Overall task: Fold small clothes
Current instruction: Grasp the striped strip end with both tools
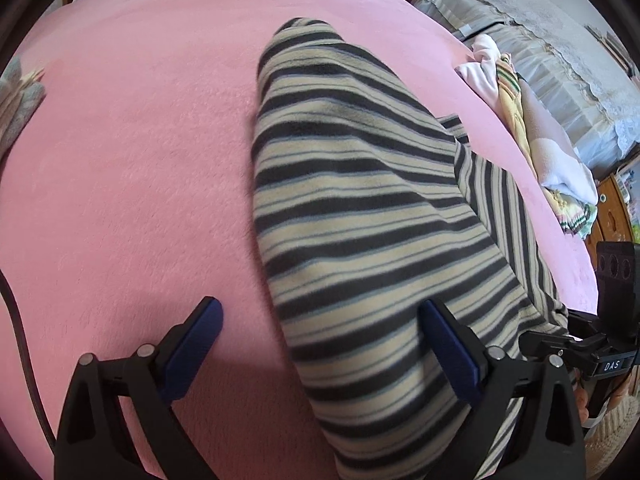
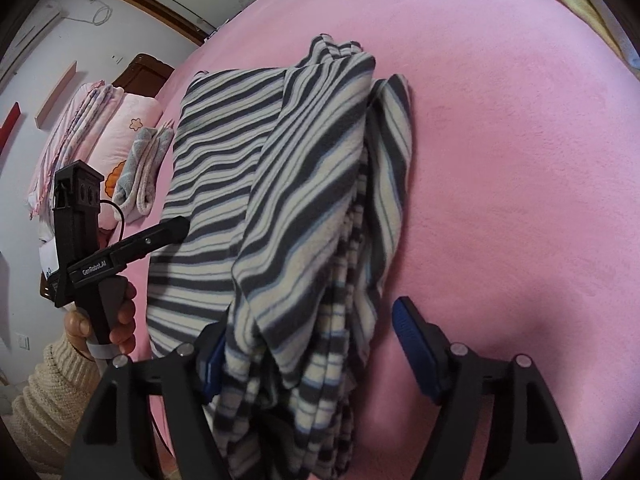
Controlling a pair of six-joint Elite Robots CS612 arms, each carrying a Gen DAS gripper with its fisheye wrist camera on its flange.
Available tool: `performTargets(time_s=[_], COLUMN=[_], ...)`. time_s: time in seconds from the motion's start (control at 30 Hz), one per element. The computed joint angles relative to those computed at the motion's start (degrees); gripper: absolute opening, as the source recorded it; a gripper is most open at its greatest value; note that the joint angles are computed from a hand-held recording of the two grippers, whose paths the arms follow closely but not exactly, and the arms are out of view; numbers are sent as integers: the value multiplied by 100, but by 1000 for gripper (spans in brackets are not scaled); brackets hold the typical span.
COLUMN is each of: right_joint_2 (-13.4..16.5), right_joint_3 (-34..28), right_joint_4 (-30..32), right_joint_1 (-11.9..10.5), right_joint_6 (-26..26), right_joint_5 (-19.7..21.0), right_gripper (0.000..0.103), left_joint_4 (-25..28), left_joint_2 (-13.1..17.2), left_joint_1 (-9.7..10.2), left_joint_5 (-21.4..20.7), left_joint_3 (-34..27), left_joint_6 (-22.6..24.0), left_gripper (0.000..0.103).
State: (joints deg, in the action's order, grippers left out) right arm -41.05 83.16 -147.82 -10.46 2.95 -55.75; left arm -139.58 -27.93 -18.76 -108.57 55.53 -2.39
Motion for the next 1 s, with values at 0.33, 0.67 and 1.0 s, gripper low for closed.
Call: performTargets(time_s=[0.33, 0.67, 1.0], right_joint_2=[102, 25, -331], right_joint_3=[-166, -153, 75], right_joint_4=[198, -183, -559], right_joint_1=[47, 265, 501], right_joint_6=[-267, -390, -829], right_joint_5=[211, -505, -1219], right_gripper=[53, 34, 29], left_joint_4=[365, -379, -1108], left_joint_2=[60, -212, -849], left_joint_1=[-144, -338, -444], left_joint_5=[236, 1087, 1462], left_joint_3=[-281, 268, 1033], left_joint_6=[685, 891, 1025], left_gripper=[64, 21, 17])
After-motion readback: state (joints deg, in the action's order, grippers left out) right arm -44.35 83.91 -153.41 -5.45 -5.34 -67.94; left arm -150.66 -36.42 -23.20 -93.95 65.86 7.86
